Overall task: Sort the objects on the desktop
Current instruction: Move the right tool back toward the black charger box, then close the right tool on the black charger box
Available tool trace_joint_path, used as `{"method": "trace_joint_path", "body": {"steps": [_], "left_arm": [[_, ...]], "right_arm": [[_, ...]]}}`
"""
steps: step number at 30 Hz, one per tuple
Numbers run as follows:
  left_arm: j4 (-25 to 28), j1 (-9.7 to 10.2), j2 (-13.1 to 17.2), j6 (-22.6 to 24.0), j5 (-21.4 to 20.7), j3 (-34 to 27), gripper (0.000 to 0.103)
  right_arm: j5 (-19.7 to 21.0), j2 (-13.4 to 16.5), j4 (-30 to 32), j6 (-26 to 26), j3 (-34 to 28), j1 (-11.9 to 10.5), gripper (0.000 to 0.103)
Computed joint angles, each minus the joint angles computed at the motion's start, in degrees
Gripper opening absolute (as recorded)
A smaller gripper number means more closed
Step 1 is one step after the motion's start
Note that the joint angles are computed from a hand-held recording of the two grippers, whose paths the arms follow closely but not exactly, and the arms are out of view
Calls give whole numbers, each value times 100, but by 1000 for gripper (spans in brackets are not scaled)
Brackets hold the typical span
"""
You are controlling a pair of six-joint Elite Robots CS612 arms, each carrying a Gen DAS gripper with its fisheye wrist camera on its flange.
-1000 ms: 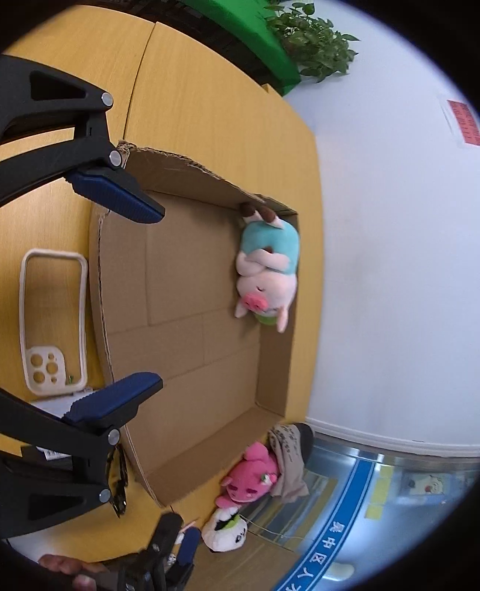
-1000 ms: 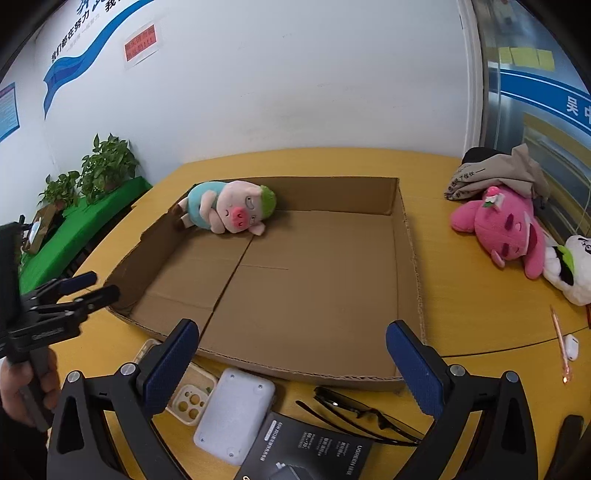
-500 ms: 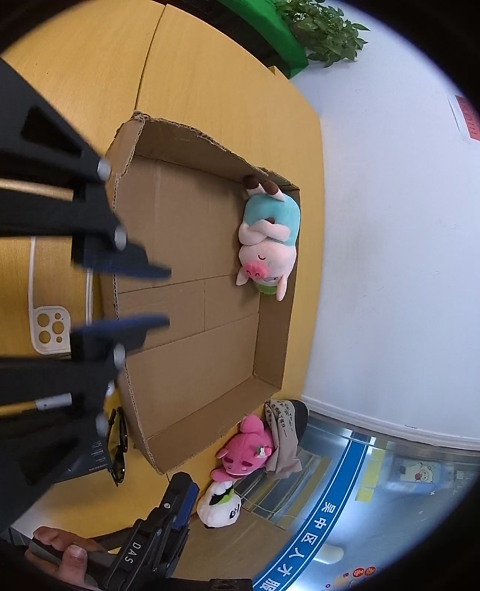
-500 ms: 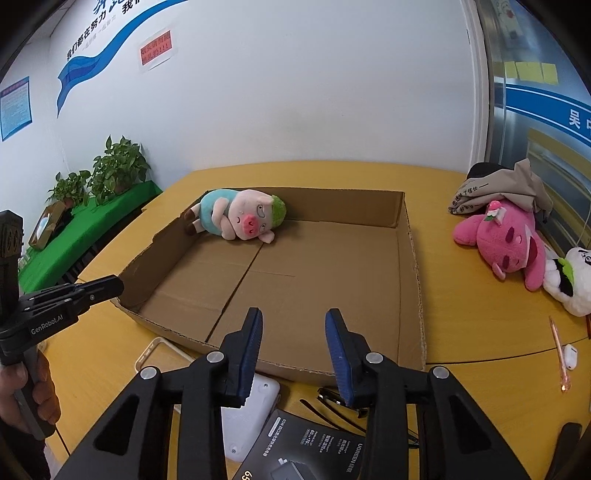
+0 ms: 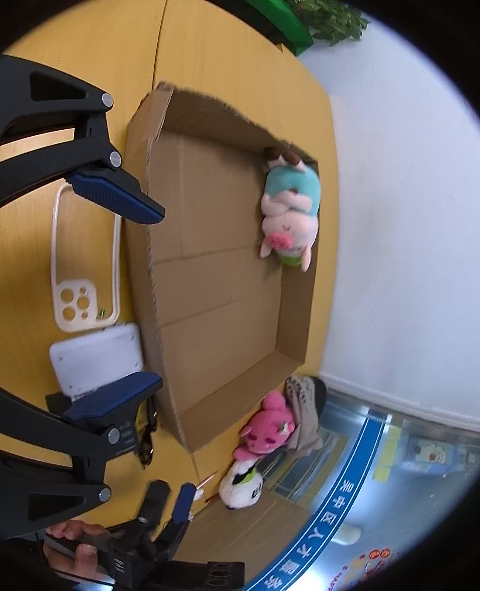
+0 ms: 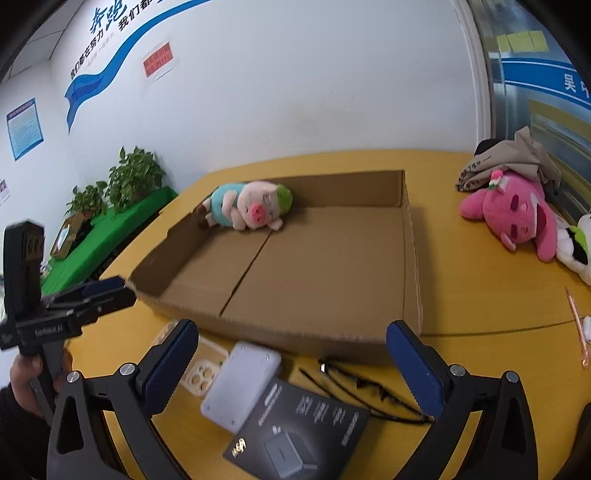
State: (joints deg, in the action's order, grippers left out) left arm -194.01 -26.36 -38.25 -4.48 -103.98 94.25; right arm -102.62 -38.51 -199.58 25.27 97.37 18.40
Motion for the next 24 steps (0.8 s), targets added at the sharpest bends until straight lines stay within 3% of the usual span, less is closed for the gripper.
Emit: {"method": "trace_joint_path", "body": {"steps": [6,15,20,24], "left_arm": [[717,-82,138,412,-1004,-172,82],[1497,-314,321,918,-1709,-365,82],[1975,-363,487,813,-2076,-588,81],[2100,-396,557,739,-2100,-689,81]], "right_arm": [[445,34,-80,1,380,97,103],[856,178,137,544,636,45,103],[791,229,250,478,607,30,103],[935,302,318,454,542,-21,103]]}}
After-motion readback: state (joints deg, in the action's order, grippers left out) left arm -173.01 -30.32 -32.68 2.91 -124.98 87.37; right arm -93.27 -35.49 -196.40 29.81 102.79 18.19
